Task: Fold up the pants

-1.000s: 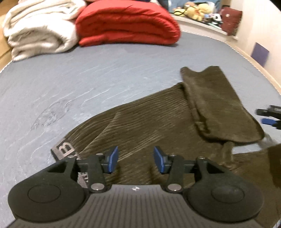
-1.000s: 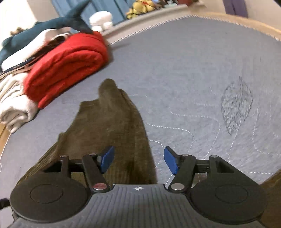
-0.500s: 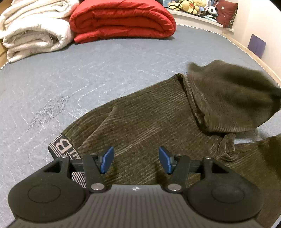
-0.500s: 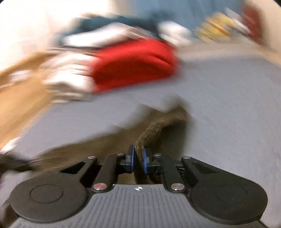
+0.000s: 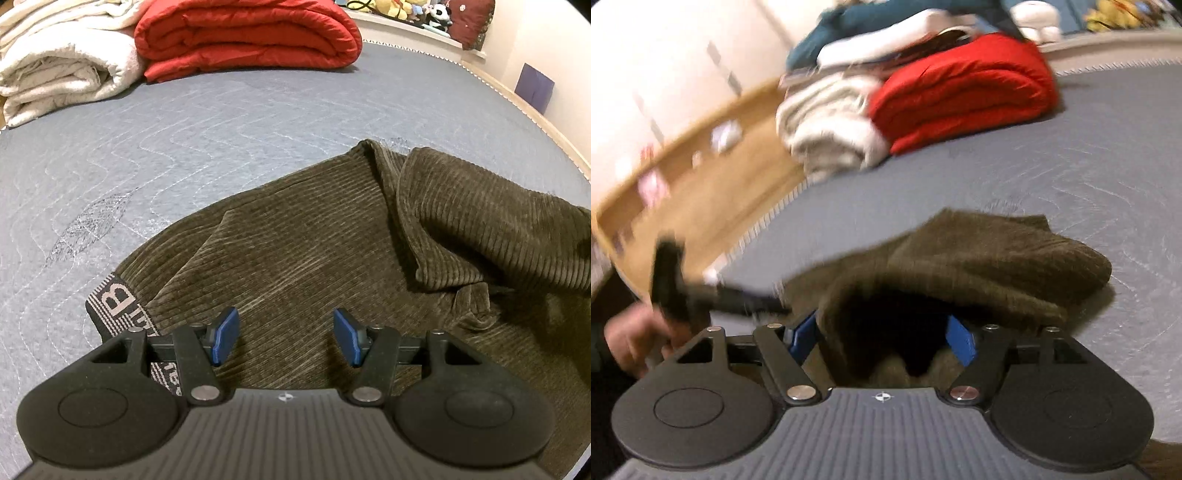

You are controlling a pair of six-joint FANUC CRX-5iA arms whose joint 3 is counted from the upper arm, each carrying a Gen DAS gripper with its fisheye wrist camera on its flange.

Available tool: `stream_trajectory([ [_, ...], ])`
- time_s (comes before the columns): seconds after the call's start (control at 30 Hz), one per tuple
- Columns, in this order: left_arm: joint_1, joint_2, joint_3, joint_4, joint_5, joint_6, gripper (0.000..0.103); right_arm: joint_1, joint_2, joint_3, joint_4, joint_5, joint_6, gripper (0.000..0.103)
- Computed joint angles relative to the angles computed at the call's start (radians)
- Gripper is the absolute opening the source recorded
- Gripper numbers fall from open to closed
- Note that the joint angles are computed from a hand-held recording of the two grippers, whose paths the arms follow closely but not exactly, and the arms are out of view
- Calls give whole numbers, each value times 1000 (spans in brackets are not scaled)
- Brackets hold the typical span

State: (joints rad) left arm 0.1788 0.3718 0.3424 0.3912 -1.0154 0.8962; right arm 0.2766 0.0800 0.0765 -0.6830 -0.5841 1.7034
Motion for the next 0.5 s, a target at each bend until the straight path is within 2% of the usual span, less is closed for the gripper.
stream_trajectory([
  [0.17,-4,6,8,-7,0,1,62,-116,55,61,-311,-66,72,77],
  [0.2,-5,7,8,-6,0,-1,62,-122,59,60,-337,-56,71,77],
  [0.33,-10,9,12,-14,1,10,62,-73,82,45,-191,63,-182,77],
  [0.5,-23,16,24,-29,-4,35,62,22,123,-44,232,256,-773,77],
])
